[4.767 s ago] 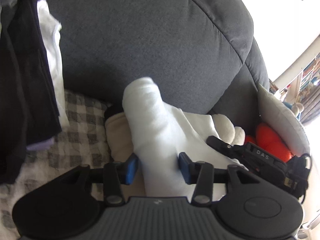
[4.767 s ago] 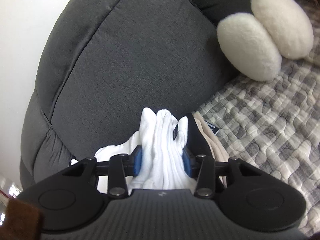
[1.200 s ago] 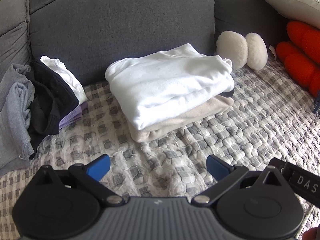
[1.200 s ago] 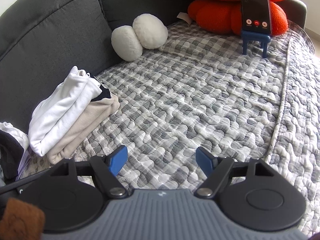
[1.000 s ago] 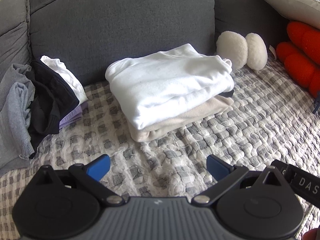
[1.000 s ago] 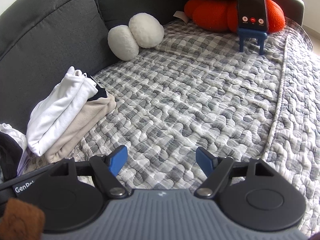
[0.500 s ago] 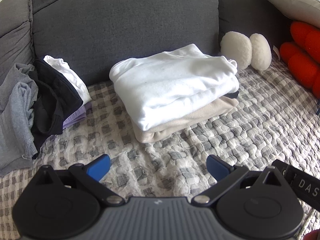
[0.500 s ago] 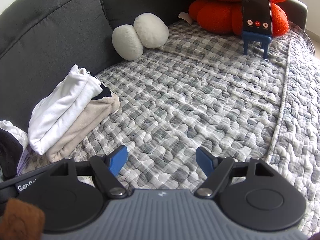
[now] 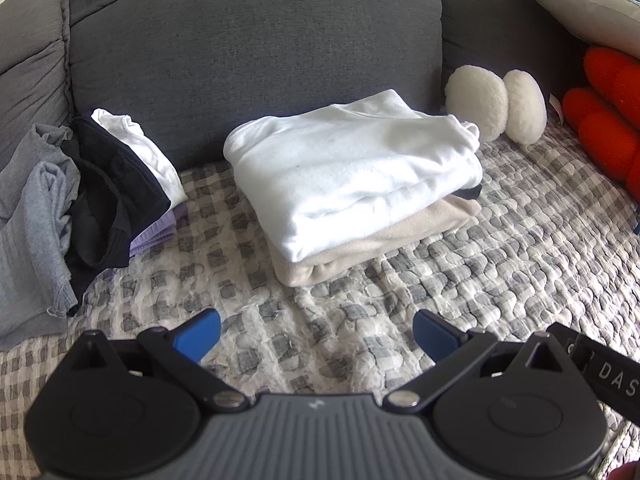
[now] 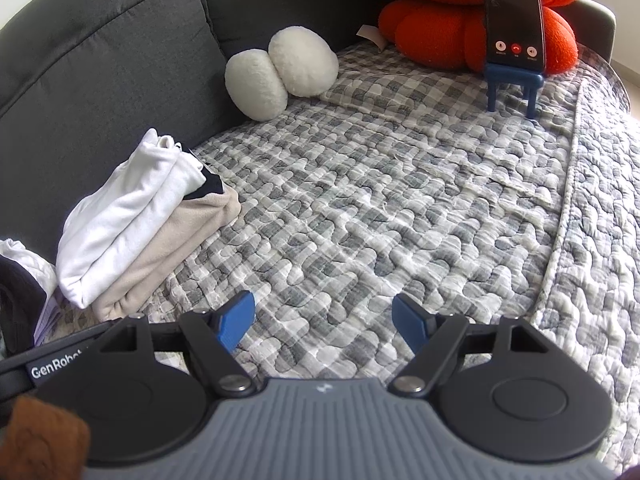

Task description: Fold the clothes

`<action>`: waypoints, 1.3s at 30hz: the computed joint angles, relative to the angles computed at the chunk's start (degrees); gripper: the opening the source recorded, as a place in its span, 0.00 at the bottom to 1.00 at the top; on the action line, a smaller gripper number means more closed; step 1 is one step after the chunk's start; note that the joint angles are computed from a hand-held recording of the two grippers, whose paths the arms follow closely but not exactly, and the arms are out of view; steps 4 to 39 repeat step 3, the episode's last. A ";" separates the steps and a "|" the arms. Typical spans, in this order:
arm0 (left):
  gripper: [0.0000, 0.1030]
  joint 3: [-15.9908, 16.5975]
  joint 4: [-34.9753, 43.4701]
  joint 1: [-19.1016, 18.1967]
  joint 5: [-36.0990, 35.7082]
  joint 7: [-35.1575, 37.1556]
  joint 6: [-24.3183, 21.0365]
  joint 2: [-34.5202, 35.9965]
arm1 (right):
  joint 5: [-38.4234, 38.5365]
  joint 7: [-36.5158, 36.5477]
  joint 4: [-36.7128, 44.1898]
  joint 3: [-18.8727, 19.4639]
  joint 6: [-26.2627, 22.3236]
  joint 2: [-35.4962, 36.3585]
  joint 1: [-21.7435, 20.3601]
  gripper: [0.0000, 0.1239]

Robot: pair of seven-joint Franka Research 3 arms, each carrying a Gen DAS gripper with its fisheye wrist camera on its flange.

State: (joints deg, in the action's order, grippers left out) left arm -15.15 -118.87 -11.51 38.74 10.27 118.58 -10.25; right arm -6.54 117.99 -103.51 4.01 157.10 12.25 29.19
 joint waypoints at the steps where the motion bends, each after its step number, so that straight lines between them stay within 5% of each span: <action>1: 0.99 -0.01 -0.05 -0.01 0.03 -0.06 -0.01 -0.04 | -0.02 -0.05 0.04 0.01 0.02 0.04 0.02 0.64; 39: 0.99 -0.02 -0.15 -0.01 0.09 -0.21 0.02 -0.07 | 0.00 -0.18 0.11 0.03 0.00 0.08 0.02 0.64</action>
